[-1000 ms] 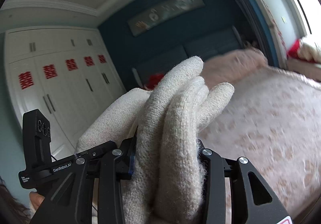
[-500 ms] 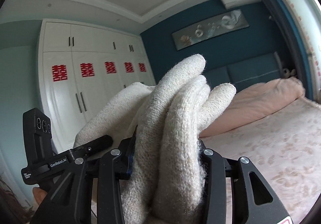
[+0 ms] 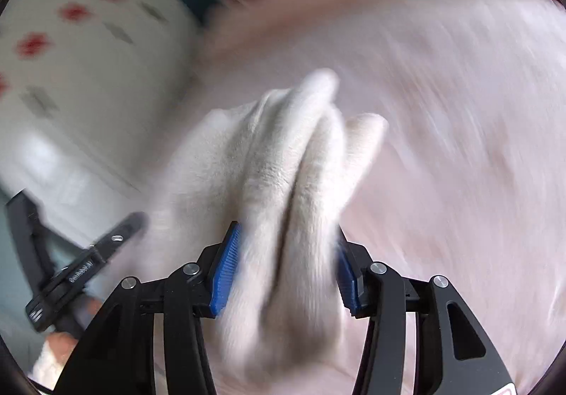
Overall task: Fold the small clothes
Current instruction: 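Lower the sweater bundle onto the bed and open both grippers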
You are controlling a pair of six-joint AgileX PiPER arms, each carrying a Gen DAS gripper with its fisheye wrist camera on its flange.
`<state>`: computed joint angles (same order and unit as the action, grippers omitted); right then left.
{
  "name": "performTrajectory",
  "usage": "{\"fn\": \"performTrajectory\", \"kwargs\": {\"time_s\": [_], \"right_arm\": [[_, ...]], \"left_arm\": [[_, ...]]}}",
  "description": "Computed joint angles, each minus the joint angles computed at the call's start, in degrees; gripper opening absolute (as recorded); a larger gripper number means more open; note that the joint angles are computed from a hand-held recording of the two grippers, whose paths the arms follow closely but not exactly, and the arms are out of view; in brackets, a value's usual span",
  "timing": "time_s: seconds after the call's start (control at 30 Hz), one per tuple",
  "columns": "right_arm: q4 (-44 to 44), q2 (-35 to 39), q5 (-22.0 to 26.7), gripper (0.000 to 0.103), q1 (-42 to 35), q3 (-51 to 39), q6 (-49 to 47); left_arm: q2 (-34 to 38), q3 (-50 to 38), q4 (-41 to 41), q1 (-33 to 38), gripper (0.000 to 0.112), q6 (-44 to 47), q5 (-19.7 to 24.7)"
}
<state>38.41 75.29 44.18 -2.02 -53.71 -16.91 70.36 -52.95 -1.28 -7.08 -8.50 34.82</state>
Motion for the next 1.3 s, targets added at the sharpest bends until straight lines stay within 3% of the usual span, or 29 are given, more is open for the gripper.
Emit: {"fn": "performTrajectory", "kwargs": {"time_s": [0.1,0.2,0.27,0.4,0.53,0.6,0.63,0.67,0.87,0.97,1.03,1.1,1.3], "right_arm": [[0.0,-8.5,-0.9,0.048,-2.7,6.3,-1.9],[-5.9,-13.6,0.9,0.042,1.5,2.9,1.3],[-9.1,-13.2,1.4,0.042,5.3,0.5,3.4],[-18.9,-7.4,1.1,0.042,11.3,-0.3,12.9],[-10.1,-7.7,1.8,0.046,6.8,3.3,8.6],[-9.9,-6.2,2.0,0.035,6.9,2.9,6.6],[-9.5,-5.1,1.9,0.015,7.2,2.1,5.8],[-8.8,-3.9,3.3,0.01,7.2,0.4,5.3],[-17.9,-8.4,3.9,0.009,11.6,-7.6,10.5],[-23.0,-2.9,3.1,0.01,11.9,-5.5,12.4],[-19.8,0.5,2.5,0.012,10.0,-2.7,9.9],[-16.8,-2.7,2.6,0.013,9.0,-2.3,10.7],[-26.7,-11.7,3.0,0.015,16.7,-5.6,20.7]], "left_arm": [[-7.7,7.1,-2.3,2.0,0.059,1.0,-2.5],[-12.0,4.3,-0.9,0.9,0.06,-1.8,2.7],[-13.2,3.7,1.0,-1.8,0.065,-6.0,3.0],[-9.0,3.2,16.9,-10.9,0.065,-21.9,4.8],[-7.7,5.0,19.7,-12.1,0.065,-24.6,6.2],[-6.6,5.8,16.8,-10.6,0.065,-22.7,6.0],[-6.1,6.1,16.5,-10.3,0.065,-22.7,6.0],[-5.6,6.2,16.0,-9.8,0.065,-22.4,6.0],[-7.4,5.0,15.3,-9.9,0.065,-21.9,7.8],[-6.2,4.8,16.9,-10.9,0.065,-23.8,8.6],[-5.0,4.4,17.2,-11.2,0.065,-24.4,9.2],[-4.8,4.2,18.0,-11.9,0.065,-25.1,10.2],[-5.7,3.8,17.3,-11.5,0.065,-24.6,12.1]]}}
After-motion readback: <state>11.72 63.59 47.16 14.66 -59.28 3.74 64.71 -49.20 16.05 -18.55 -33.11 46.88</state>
